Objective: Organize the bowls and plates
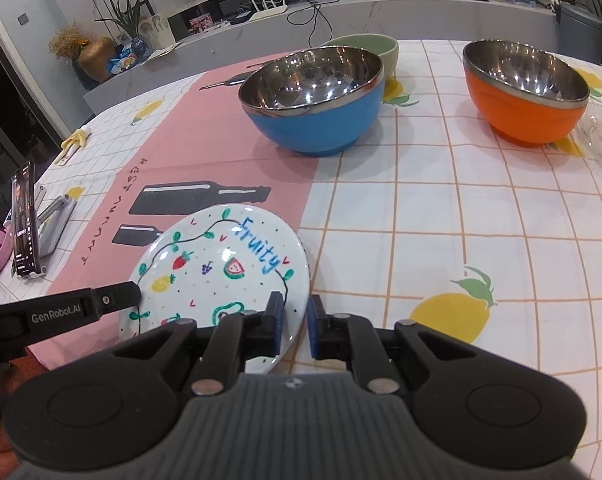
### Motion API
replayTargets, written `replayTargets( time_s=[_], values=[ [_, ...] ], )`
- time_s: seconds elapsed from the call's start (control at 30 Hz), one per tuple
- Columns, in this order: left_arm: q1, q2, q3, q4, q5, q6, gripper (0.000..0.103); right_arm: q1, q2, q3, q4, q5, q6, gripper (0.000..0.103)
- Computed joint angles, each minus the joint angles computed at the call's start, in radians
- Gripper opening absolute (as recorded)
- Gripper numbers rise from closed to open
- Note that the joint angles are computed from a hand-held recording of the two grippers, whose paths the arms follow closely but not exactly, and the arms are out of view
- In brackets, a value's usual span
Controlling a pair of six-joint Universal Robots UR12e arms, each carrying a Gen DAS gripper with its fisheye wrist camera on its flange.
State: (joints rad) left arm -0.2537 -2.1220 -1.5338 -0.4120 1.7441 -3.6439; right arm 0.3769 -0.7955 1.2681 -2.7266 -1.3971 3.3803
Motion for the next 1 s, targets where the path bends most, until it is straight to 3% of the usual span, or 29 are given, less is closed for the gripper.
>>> replayTargets(
  time_s=[0.2,0.27,0.47,0.7,1.0],
  values=[
    [-0.005,0.001,0.007,-0.015,0.029,0.026,0.013,-0.002,-0.005,0.006,-0.004,-0.002,0.000,0.017],
    [-0.011,0.004,0.008,-0.007,0.050,0.051,0.014,-0.005,-0.011,0.015,-0.014,-0.004,0.009,0.026],
    [-0.037,0.007,0.030,0.024,0.094,0.153,0.024,-0.014,-0.035,0.041,-0.040,-0.015,0.034,0.031],
    [-0.057,-0.007,0.071,0.090,-0.006,0.263,0.026,-0.033,-0.070,0.087,-0.093,-0.056,0.067,0.036],
    [-0.084,-0.069,0.185,0.093,-0.180,0.317,0.026,-0.076,-0.125,0.170,-0.171,-0.153,0.170,0.040]
  ],
)
